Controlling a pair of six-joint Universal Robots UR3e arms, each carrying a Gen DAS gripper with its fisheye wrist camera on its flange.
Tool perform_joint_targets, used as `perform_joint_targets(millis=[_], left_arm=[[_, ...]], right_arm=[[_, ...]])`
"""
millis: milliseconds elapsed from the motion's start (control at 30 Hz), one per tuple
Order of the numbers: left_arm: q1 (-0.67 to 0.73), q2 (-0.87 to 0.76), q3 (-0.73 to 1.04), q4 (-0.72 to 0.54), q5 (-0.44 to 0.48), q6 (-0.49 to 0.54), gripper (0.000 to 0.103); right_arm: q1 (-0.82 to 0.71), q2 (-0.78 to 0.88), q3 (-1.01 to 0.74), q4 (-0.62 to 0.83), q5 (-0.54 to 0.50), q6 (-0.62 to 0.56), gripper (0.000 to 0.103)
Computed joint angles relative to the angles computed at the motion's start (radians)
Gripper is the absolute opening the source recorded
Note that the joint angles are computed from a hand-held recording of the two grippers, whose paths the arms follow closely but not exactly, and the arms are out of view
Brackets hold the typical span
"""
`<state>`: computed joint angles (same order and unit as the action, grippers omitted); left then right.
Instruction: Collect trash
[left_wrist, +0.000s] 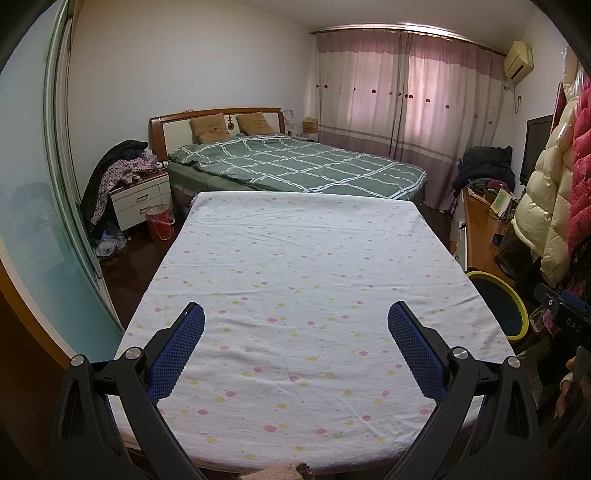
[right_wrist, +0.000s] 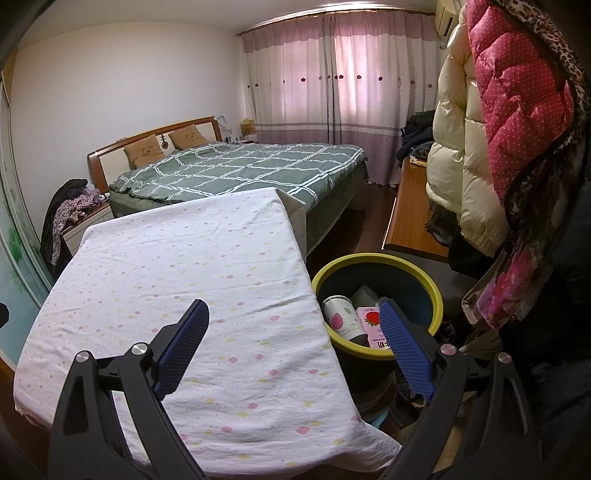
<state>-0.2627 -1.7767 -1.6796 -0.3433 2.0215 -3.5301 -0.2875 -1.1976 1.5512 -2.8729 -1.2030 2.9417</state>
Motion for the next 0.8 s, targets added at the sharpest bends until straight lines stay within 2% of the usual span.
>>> perform_joint_targets(millis=[800], left_arm=[[-0.004, -0.010, 0.006, -0.002, 0.007, -0.002, 0.098]], right_arm=[[0.003, 0.006, -0.008, 0.003, -0.003, -0.001, 0.089]])
